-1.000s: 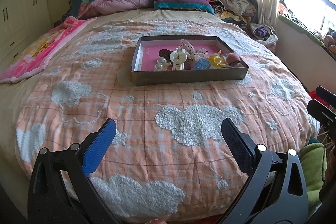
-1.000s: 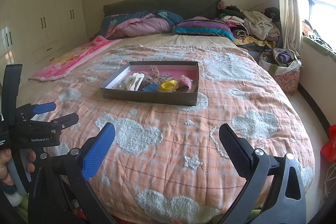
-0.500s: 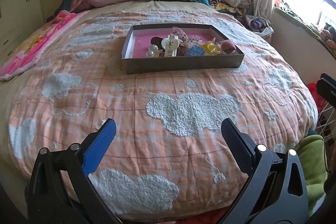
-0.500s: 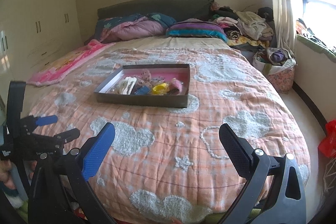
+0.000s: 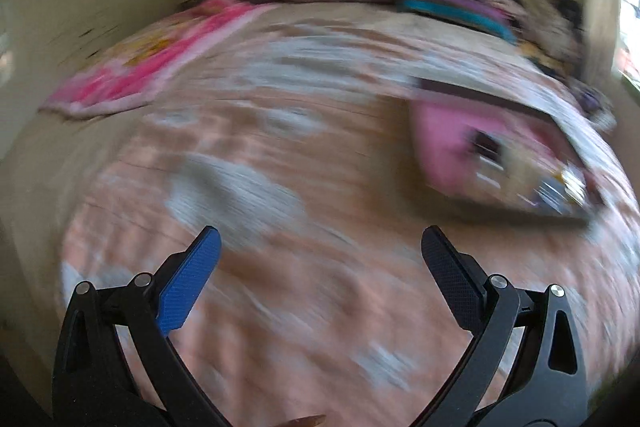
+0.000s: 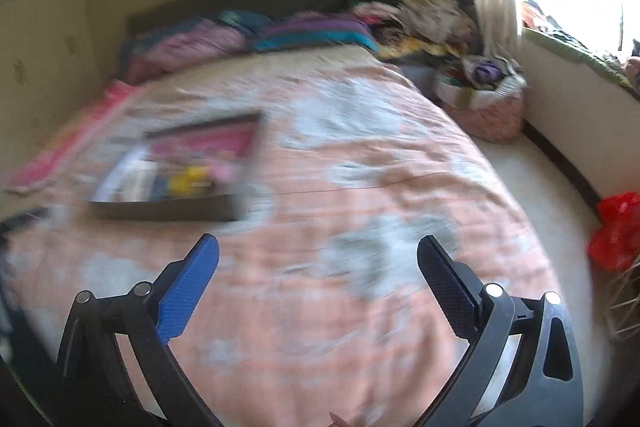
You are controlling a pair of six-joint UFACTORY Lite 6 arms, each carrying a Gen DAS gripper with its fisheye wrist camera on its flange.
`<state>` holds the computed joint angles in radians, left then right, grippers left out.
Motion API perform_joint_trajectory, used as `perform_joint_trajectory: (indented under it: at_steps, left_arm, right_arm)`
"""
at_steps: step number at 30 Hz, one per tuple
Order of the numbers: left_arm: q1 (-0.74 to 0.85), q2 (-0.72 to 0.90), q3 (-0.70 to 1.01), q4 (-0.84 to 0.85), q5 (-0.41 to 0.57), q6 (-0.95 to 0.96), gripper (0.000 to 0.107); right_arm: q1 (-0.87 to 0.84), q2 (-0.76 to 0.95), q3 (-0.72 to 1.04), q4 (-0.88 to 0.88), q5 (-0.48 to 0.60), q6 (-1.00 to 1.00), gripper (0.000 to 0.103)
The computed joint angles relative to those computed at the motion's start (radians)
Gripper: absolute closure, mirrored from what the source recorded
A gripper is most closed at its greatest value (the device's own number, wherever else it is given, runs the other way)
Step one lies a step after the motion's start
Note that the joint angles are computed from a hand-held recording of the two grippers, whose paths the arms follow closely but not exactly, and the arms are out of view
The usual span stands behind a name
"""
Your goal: Organize jewelry
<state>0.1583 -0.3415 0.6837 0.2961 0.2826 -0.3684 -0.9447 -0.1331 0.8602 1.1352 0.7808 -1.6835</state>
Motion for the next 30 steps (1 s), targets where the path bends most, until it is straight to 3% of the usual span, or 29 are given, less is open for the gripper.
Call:
perform_joint_trajectory:
  at_steps: [2,4,9,11,13,16,30]
  left_arm:
    - [0.121,0.189,0.132,-0.041,-0.049,0.069,0.013]
    - [0.195,0.333,0.236,0.061,-0.085,-0.029,0.013]
    - [0.295,0.704,0.514,0.585,-0.071,-0.531,0.013]
    - [0.294,0.823,0.573,0.794,-0.035,-0.734,0.012]
    - [0.324,0.845,0.55,0.961,-0.104,-0.908,0.012]
    - [0.318,0.822,0.529,0.995,-0.09,-0.94,0.012]
    - [0.343,0.833,0.55,0.802,-0.129,-0.752,0.012]
  right_arm:
    - [0.092,0.208,0.139,0.059,-0.167,-0.069,0.004]
    - [0.159,0.417,0.316,0.033,-0.304,0.006,0.004]
    - [0.211,0.902,0.837,-0.328,-0.306,0.468,0.004]
    - [0.208,1.04,0.958,-0.37,-0.285,0.527,0.004]
    - [0.187,1.026,0.931,-0.262,-0.271,0.419,0.004]
    - [0.217,0.998,0.873,-0.259,-0.357,0.396,0.004]
    - [0.216,0.993,0.864,-0.241,-0.356,0.382,0.004]
